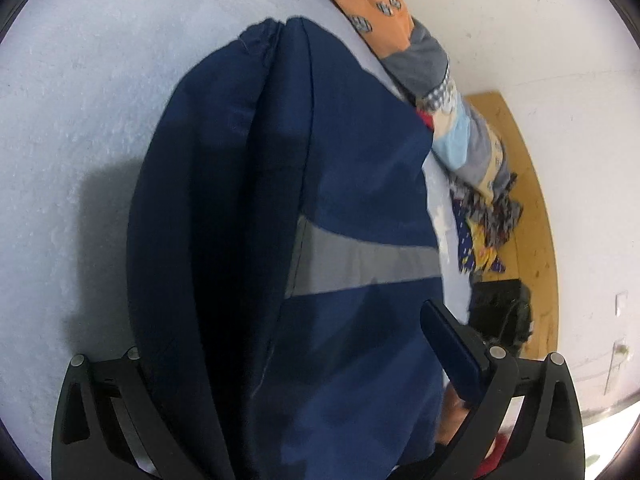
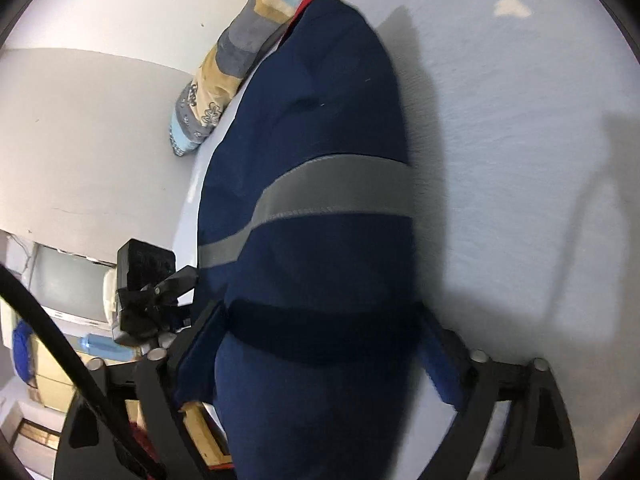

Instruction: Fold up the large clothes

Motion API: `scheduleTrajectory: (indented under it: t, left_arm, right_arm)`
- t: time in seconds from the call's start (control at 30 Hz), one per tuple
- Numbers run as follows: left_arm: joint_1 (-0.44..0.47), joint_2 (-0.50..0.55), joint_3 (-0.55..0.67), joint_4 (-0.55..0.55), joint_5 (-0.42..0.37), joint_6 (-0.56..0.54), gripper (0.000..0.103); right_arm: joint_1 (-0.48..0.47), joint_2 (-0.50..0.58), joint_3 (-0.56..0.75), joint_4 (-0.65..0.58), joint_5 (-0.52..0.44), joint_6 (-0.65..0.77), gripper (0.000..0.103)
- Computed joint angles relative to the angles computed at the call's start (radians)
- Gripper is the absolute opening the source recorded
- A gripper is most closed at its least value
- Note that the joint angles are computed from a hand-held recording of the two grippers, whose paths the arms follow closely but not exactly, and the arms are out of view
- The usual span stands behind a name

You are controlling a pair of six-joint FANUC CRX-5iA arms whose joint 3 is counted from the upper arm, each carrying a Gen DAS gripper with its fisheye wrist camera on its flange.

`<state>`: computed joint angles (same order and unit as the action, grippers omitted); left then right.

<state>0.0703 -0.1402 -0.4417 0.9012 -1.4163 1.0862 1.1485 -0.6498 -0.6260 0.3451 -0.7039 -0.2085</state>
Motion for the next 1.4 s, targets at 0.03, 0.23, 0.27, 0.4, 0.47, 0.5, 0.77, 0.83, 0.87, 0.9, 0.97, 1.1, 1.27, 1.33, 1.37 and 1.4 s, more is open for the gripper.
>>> scheduleTrajectory:
  t: [0.03,0.23,0.27,0.4,0.47,0.5,0.77,0.83,0.87,0.9,0.97,1.1,1.27,1.33,1.37,1.4]
  left_arm:
    - [-0.01,-0.017,0.005,-0.021,0.024,0.009,0.09]
    - [-0.152,-0.097,0.165,-0.4,0.131,0.135,0.052]
    - [-0.169,-0.108,0.175,-0.43,0.143,0.145,0.048]
    - [-0.233,-0.158,0.211,-0.511,0.185,0.188,0.032]
    - [-0.251,-0.183,0.218,-0.513,0.194,0.2,0.029]
    - [-0.255,-0.195,0.217,-0.501,0.191,0.202,0.027]
    - [-0.336,-0.307,0.178,-0.443,0.208,0.197,0.026]
    - [-0.397,-0.332,0.172,-0.464,0.233,0.241,0.026]
    - [-0.424,-0.345,0.165,-0.473,0.246,0.261,0.026]
    - [-0.452,-0.347,0.162,-0.485,0.259,0.285,0.026]
    - [-0.523,-0.353,0.154,-0.533,0.288,0.359,0.025]
    - [-0.656,-0.304,0.168,-0.705,0.316,0.496,0.025]
    - [-0.689,-0.266,0.189,-0.832,0.314,0.585,0.035]
    - [-0.696,-0.27,0.193,-0.854,0.309,0.584,0.043]
    - [-0.707,-0.27,0.198,-0.878,0.307,0.59,0.043]
    - [-0.709,-0.274,0.194,-0.883,0.31,0.591,0.045]
  right_arm:
    - [-0.012,0.019,0.008,-0.007,0.013,0.023,0.1]
    - [0.035,0.164,0.168,0.01,-0.21,0.203,0.082]
    - [0.052,0.185,0.2,0.019,-0.269,0.226,0.075]
    - [0.153,0.237,0.284,0.117,-0.454,0.251,0.062]
    - [0.194,0.243,0.308,0.151,-0.512,0.242,0.059]
    - [0.228,0.242,0.319,0.182,-0.555,0.233,0.058]
    - [0.502,0.16,0.352,0.321,-0.863,0.11,0.056]
    - [0.576,0.137,0.347,0.35,-0.934,0.076,0.056]
    - [0.626,0.121,0.339,0.362,-0.975,0.044,0.056]
    - [0.671,0.108,0.332,0.371,-1.014,0.011,0.056]
    - [0.735,0.085,0.312,0.379,-1.075,-0.025,0.056]
    - [0.765,0.029,0.245,0.334,-1.118,-0.072,0.056]
    - [0.651,-0.106,0.132,0.171,-1.006,-0.253,0.084]
    - [0.672,-0.149,0.12,0.159,-1.008,-0.34,0.086]
    - [0.692,-0.155,0.126,0.161,-1.025,-0.363,0.086]
    - [0.707,-0.147,0.141,0.157,-1.052,-0.366,0.086]
